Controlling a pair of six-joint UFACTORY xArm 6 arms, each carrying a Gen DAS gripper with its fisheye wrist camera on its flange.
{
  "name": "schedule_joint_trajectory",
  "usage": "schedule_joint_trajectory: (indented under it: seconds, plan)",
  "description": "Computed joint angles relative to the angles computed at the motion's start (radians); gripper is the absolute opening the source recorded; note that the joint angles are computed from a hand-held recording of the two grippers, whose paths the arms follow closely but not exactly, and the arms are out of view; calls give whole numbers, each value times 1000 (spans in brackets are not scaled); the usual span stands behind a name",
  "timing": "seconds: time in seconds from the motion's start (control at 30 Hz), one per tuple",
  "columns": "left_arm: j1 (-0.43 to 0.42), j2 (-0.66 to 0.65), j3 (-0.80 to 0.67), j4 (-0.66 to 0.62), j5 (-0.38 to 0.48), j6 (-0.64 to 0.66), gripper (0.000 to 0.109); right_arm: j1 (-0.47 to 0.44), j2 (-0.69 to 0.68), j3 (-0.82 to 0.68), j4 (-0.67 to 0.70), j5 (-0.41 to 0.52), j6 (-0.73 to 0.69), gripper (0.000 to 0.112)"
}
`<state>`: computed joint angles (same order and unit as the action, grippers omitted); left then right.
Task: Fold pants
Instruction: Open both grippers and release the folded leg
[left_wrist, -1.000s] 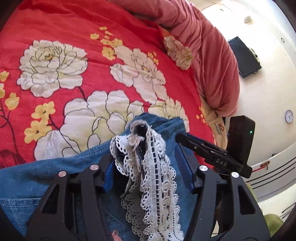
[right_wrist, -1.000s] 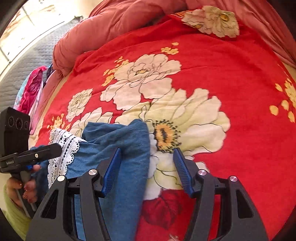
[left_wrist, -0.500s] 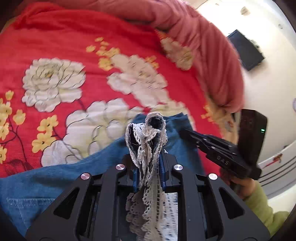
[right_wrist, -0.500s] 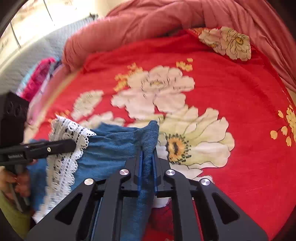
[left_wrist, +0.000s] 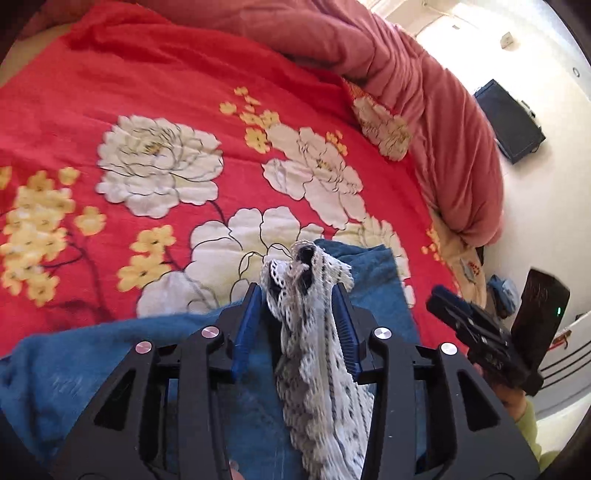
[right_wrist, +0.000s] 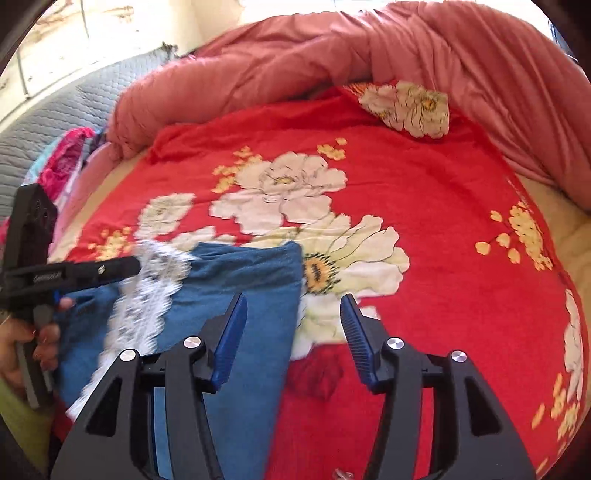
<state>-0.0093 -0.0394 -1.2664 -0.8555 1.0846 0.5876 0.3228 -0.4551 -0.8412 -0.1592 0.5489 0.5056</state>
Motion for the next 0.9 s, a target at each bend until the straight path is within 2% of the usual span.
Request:
schedule_joint_trajectory:
  seconds: [0.17, 0.2, 0.3, 0.43, 0.63, 0.7, 0.9]
  plan:
    - [29, -102, 78, 3, 24, 20, 36, 83, -125, 71, -27, 10, 17, 52]
    - [33, -126, 94, 3, 30, 23, 36, 104, -151, 85, -45, 12, 23, 62]
    - [33, -203, 150, -8, 38, 36, 36, 162, -213, 120, -79, 28, 37, 65]
    - [40, -313, 250, -14, 56, 25, 37, 214, -244, 130, -137, 111, 61, 66]
    - [41, -414, 345, 42, 85, -29, 37, 184, -295, 196, -102, 116, 91, 66]
    - [62, -418, 356, 22, 130, -33, 37, 173, -310, 219, -71, 94, 79, 66]
    - [69, -453, 400, 73, 149, -137, 31, 172, -330, 259, 1, 34, 29, 66]
